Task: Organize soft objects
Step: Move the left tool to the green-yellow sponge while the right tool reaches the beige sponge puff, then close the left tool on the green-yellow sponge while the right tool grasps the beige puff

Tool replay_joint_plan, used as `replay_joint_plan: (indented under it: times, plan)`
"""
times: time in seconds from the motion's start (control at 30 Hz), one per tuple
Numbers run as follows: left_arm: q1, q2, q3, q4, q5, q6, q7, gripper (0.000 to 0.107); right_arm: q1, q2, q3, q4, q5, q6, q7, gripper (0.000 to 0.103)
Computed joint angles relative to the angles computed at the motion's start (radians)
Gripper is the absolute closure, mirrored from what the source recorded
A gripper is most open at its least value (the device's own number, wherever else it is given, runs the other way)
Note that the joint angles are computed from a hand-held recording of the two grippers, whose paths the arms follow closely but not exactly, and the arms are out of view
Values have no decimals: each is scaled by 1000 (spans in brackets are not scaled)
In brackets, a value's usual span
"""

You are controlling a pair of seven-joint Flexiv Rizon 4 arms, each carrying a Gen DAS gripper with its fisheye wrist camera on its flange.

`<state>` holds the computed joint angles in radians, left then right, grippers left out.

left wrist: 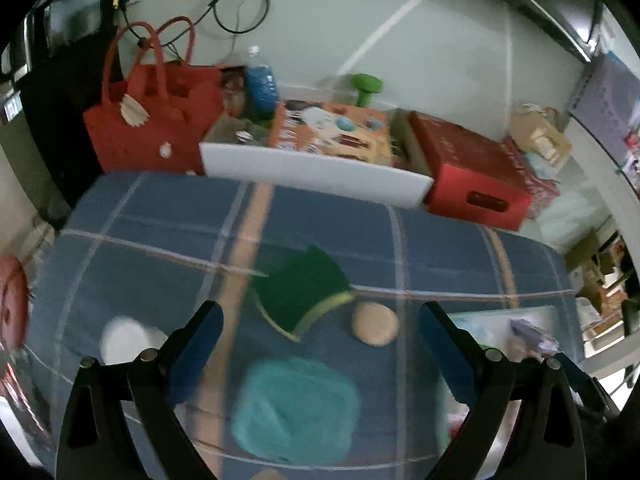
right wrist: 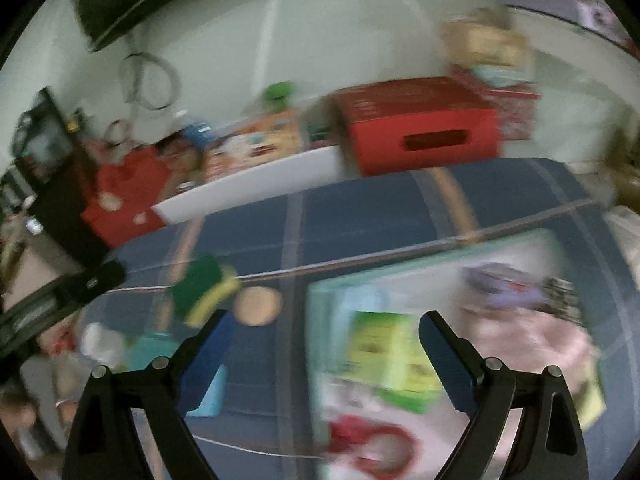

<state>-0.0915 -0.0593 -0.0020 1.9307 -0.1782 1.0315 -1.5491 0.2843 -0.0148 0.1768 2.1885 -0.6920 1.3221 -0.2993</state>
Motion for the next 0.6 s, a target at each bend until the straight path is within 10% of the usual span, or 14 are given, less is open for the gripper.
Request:
replay_joint_plan:
  times: [0.2, 0.6]
  plan:
    - [59, -153, -6, -211, -44, -288, 115, 6, 56, -196, 77, -277, 459, -131, -466, 8]
    - [33, -391, -3, -481, 96, -585, 219, 6, 107, -397, 53, -499, 592, -395, -715, 12]
